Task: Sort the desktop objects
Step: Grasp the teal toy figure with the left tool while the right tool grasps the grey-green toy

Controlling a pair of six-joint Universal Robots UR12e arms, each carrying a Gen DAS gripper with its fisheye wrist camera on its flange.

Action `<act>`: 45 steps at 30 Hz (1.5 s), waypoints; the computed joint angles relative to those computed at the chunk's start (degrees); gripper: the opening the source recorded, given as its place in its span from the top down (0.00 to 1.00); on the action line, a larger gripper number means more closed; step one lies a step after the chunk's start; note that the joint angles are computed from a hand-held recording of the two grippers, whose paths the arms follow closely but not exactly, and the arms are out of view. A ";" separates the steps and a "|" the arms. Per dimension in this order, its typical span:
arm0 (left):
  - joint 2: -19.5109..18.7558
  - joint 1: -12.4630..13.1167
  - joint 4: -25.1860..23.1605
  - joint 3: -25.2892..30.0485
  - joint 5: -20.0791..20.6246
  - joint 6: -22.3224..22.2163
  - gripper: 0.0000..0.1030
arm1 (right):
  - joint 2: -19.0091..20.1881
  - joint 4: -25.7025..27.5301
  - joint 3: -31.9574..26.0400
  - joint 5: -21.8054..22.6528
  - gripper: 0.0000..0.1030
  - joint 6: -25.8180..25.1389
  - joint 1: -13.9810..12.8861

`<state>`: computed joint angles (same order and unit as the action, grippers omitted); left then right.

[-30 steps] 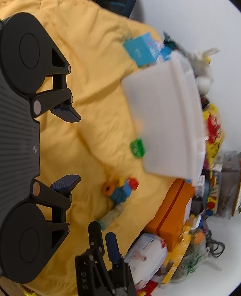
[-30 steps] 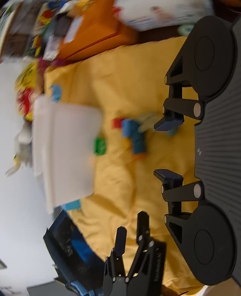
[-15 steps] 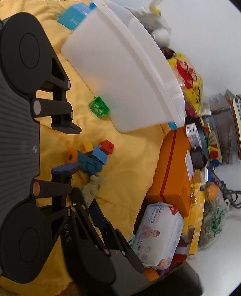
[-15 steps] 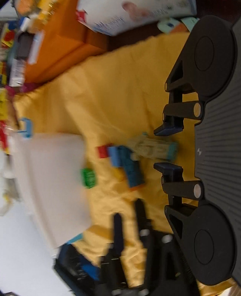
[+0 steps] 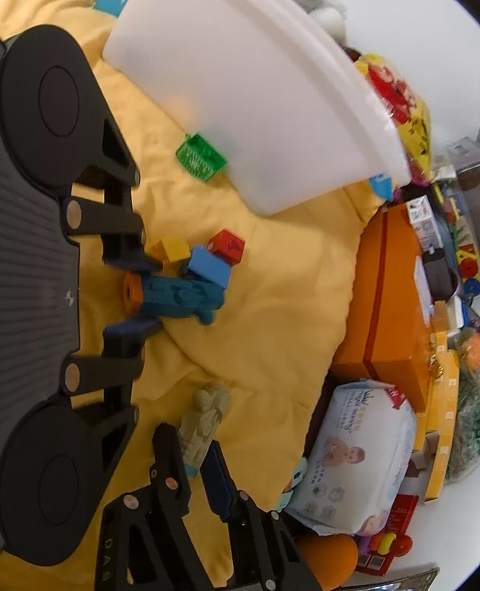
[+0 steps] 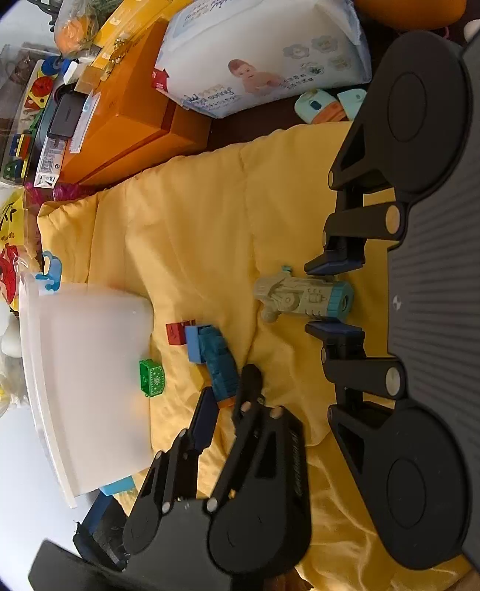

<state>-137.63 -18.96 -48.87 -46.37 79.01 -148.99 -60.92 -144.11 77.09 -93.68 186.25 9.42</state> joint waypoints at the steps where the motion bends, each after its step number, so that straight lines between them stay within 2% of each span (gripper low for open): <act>1: 0.11 -0.02 0.74 -0.39 0.03 -0.09 0.75 | 0.01 -0.04 0.05 -0.20 0.71 -0.18 0.05; 4: 1.15 0.34 0.00 -1.26 -0.64 -2.32 0.75 | 0.04 -0.19 0.03 -0.87 0.71 -0.67 0.27; 7: 4.56 1.32 4.12 -6.69 -0.24 -5.47 0.75 | -0.10 -1.73 0.20 -0.07 0.71 -2.55 0.44; 9: 7.24 2.17 7.57 -11.23 1.13 -8.67 0.75 | -0.08 -3.75 0.27 0.43 0.71 -5.23 0.82; 13: 10.92 2.93 12.61 -18.14 7.09 -13.24 0.75 | 0.67 -6.53 -0.60 4.69 0.71 -9.94 1.16; 18: 11.33 3.04 12.24 -19.88 9.30 -16.21 0.73 | 2.82 -5.98 -3.08 6.59 0.64 -14.37 1.75; 21: 11.53 3.20 11.27 -20.27 8.54 -17.03 0.66 | 3.29 -6.28 -3.54 5.41 0.61 -16.04 2.25; 24: 11.54 3.08 12.06 -20.60 8.52 -16.36 0.61 | 3.16 -4.10 -3.83 4.41 0.57 -15.44 2.49; 27: 11.11 3.09 11.94 -19.95 8.02 -16.01 0.60 | 2.76 0.54 -4.32 3.53 0.57 -12.05 2.40; 31: 10.47 3.11 11.43 -18.85 6.79 -15.36 0.60 | 2.73 1.72 -4.80 3.47 0.57 -6.25 2.02; 34: 9.94 3.12 10.60 -18.01 6.24 -14.37 0.60 | 3.39 2.83 -5.86 4.16 0.57 -3.87 1.84; 36: 9.75 3.50 9.55 -17.48 4.71 -15.21 0.61 | 4.00 4.50 -6.73 4.60 0.60 -4.40 1.90; 38: 9.67 4.02 8.15 -16.96 3.06 -16.58 0.73 | 3.94 3.82 -6.40 3.90 0.71 -5.95 2.16; 41: 9.77 4.65 6.44 -16.24 0.65 -16.46 0.74 | 3.66 3.39 -6.20 3.36 0.72 -9.63 2.38; 43: 10.49 5.13 8.89 -16.72 -1.62 -15.93 0.74 | 3.31 1.83 -5.85 5.11 0.72 -10.20 2.07; 45: 10.96 5.45 12.47 -16.43 -2.34 -16.65 0.73 | 3.22 -0.27 -6.10 4.47 0.72 -11.05 2.23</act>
<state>-126.68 -13.50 -36.40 -62.80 76.67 -165.65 -57.70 -144.38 70.99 -89.21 175.20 11.65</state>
